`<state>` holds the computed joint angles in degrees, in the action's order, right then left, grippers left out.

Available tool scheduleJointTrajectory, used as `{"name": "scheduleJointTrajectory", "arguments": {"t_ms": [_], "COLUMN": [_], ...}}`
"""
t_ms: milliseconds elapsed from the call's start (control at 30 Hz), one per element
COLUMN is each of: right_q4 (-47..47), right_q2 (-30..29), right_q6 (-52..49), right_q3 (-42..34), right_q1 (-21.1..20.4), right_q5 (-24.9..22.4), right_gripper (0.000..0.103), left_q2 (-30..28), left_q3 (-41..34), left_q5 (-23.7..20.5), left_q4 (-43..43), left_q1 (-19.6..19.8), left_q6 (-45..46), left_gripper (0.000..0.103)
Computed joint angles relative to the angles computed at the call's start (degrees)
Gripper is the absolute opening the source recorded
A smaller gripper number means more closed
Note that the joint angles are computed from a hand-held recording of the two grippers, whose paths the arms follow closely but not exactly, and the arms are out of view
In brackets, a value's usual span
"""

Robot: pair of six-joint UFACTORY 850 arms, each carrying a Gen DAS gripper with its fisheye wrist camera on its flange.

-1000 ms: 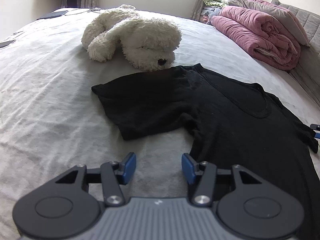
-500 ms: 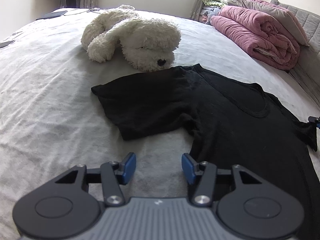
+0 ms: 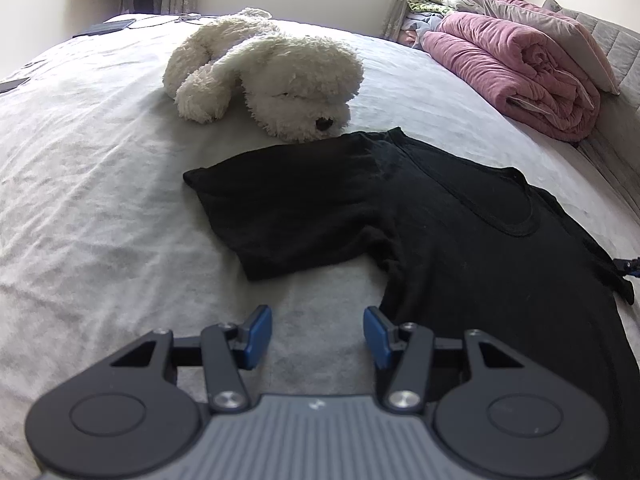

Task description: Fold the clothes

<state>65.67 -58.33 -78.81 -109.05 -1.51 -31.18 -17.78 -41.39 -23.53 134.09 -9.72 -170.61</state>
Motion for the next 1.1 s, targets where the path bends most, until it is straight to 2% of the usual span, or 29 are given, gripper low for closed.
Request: {"name": "scheduleJointTrajectory", "arguments": {"t_ms": [167,233,267,433,533,567,700,800,867,933,967,1100], "right_q4": [-1.79,0.99,0.92,-5.43,-1.83,-0.26,3.64,1.18,-0.65,0.94,3.86,18.95], "right_q2": [4.14,5.85,6.18,5.27,3.87,3.61,3.06,1.01,0.2,0.01,0.41,2.92], "right_q6": [-10.56,-16.66,-17.9,-14.38,-12.18,-11.94,-13.07,-10.57,-9.5,-11.21,-13.94,-27.47], "right_q3": [5.74,8.28,8.87,7.68,4.26,3.51,2.74,0.45,-0.18,0.1,0.93,4.87], "right_q1": [0.64,0.96,1.09,1.46,-0.48,-0.98,-1.19,-0.95,-0.42,-0.3,-0.4,-0.54], "right_q5": [3.59,5.41,5.5,2.99,-5.13,-6.55,-4.64,-5.14,-3.25,-2.46,-2.17,0.13], "right_gripper": [0.017,0.018,0.025,0.026,0.025,0.026,0.027,0.027,0.027,0.02,0.002,0.003], "left_q2": [-0.06,-0.03,-0.04,0.0,-0.03,-0.11,-0.31,-0.28,-0.35,-0.4,-0.39,-0.17], "left_q3": [-0.09,-0.04,-0.03,-0.03,-0.03,-0.07,-0.23,-0.2,-0.24,-0.26,-0.22,0.16], "left_q5": [0.14,0.16,0.17,0.28,0.39,0.35,0.19,0.12,0.07,0.08,0.09,-0.78], "left_q4": [-0.12,0.25,0.37,0.59,1.16,1.06,0.18,0.02,-0.02,0.23,0.66,2.09], "left_q1": [-0.02,0.06,0.09,0.14,0.28,0.25,0.04,0.0,-0.02,0.05,0.14,0.2], "left_q6": [0.25,-0.18,-0.3,-0.44,-1.13,-1.0,0.07,0.27,0.42,0.33,-0.14,-2.93], "left_gripper": [0.052,0.052,0.052,0.052,0.052,0.052,0.053,0.053,0.053,0.053,0.053,0.053]}}
